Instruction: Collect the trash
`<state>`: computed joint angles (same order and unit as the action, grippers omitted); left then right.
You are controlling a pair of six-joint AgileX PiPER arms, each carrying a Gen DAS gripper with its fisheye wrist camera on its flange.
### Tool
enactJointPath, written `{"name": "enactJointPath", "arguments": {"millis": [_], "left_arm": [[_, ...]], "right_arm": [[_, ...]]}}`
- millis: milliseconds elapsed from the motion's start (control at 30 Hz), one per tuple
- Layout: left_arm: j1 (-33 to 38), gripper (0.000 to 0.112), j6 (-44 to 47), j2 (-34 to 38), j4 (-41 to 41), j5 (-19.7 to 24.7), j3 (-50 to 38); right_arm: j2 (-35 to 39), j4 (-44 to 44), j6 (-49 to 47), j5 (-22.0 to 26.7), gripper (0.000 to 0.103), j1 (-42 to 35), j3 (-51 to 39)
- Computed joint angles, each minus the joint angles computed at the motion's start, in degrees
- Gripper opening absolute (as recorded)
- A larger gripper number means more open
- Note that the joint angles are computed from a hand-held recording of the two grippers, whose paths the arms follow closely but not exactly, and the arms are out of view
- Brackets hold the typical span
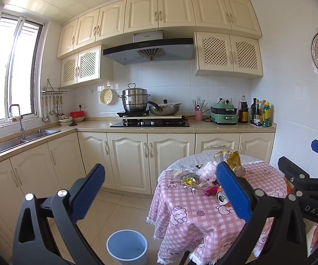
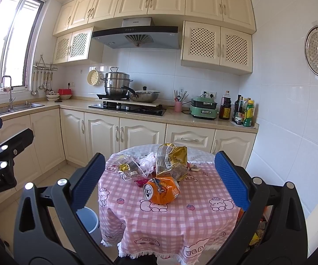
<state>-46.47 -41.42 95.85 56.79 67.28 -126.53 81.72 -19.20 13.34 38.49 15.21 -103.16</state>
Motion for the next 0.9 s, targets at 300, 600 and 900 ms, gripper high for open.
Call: {"name": "enactJointPath", "arguments": {"millis": [300, 600, 900], "left_arm": [[0.0, 0.099, 0.3, 0.1, -0.2, 0.4, -0.4], [0.7, 0.099, 1.4, 1.0, -1.3, 0.9, -1.7], [3.3, 0.099, 5.1, 5.2, -4.9, 1.6, -6.7]], "right_arm": [[0.2, 0.5, -0.6, -0.2, 0.097, -0.2, 0.2], [1.5, 1.7, -1.9, 0.7, 0.097, -0.4, -1.1], [5.2, 4.9, -4.5, 2.8, 0.097, -1.7, -4.8]]}}
